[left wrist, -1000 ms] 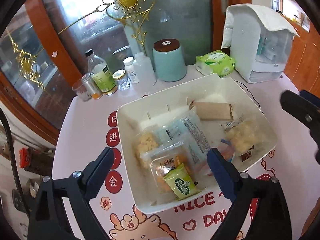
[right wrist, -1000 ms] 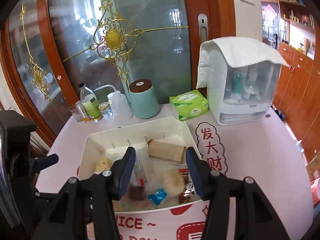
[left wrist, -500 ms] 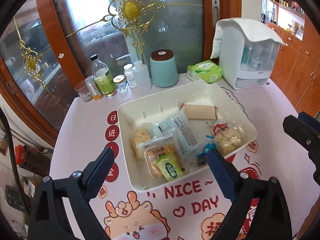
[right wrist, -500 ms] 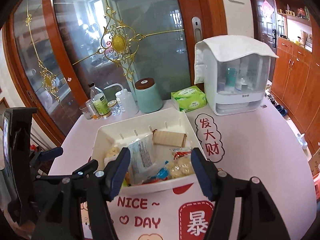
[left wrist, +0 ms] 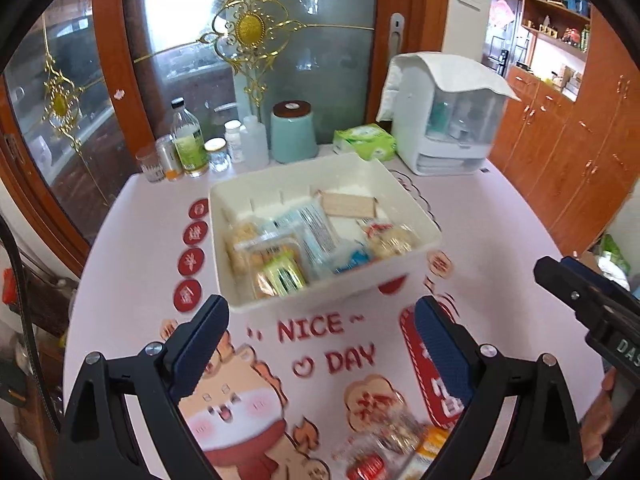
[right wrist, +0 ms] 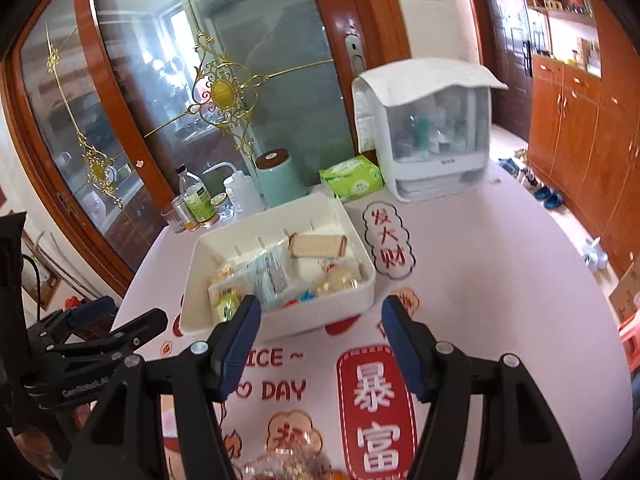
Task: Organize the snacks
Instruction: 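Withdraw both open grippers from the tray toward the snack pile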
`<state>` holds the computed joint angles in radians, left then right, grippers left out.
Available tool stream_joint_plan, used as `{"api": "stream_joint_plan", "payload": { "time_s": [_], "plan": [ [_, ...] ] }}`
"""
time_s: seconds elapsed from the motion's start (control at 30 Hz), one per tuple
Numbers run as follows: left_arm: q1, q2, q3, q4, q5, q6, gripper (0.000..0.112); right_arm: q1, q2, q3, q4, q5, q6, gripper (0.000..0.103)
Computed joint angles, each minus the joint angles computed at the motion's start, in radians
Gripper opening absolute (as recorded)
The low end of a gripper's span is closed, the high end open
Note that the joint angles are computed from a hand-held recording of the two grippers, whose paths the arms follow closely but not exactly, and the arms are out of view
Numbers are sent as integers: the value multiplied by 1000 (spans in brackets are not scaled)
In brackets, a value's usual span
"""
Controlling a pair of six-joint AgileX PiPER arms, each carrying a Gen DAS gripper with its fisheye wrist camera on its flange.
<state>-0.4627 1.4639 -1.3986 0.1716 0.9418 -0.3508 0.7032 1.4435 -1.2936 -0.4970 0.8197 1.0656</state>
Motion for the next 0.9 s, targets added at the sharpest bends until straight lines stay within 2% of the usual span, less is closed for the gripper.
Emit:
{"api": "stream_joint_plan", "payload": {
  "time_s": [0.33, 0.63, 0.73, 0.9],
  "plan": [
    [-141, -181, 277, 9, -40, -116, 94, 116, -165, 240, -92, 32, 174, 64],
    [-234, -231, 433, 8, -79, -180, 94, 228, -232, 381, -136, 47, 286, 64],
    [-262, -243, 482, -1, -90, -174, 94, 251, -250, 431, -134, 22, 311, 64],
    [-280, -253, 589, -100, -102, -77, 94, 273, -294, 528, -112, -20, 320, 64]
  ]
}}
